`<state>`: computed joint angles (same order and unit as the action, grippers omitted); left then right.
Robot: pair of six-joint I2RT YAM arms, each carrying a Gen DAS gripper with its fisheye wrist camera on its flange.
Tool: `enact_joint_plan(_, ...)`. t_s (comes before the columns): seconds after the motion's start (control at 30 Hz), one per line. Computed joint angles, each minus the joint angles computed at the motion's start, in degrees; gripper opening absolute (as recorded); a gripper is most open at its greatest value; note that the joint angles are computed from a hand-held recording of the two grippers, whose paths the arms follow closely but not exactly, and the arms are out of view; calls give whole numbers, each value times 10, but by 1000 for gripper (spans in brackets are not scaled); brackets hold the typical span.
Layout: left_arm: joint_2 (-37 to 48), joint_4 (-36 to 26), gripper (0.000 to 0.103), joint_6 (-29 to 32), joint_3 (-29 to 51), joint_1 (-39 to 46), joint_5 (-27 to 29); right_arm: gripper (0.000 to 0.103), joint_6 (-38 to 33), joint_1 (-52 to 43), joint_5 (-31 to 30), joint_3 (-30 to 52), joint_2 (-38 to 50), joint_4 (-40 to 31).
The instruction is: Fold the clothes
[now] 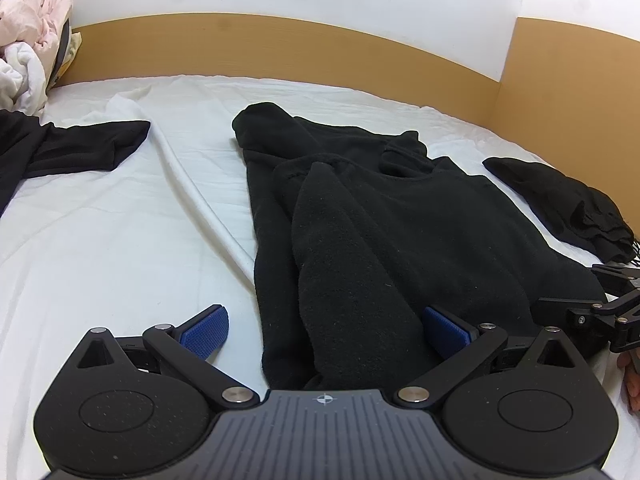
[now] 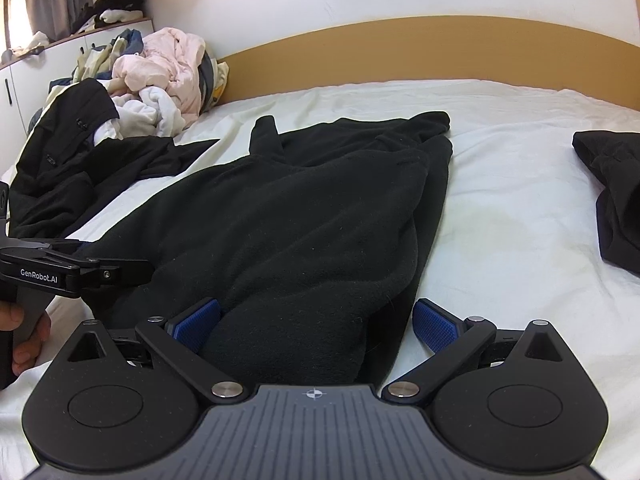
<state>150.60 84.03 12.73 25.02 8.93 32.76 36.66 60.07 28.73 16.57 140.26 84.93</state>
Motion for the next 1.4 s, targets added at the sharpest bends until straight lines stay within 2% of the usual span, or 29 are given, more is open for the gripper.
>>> enact_joint_plan(0.37,1,-1,103,-1,2,3,5,103,1,7,12,8,-6,-17)
enact_joint_plan(0.87,-1,-1,103,-1,1,1,4,103,2,-12,-15,10,1,-5)
enact_joint_plan(1.4,-3,-5,103,3,0,3,4,103,5,-11,-16,12,-2,-11)
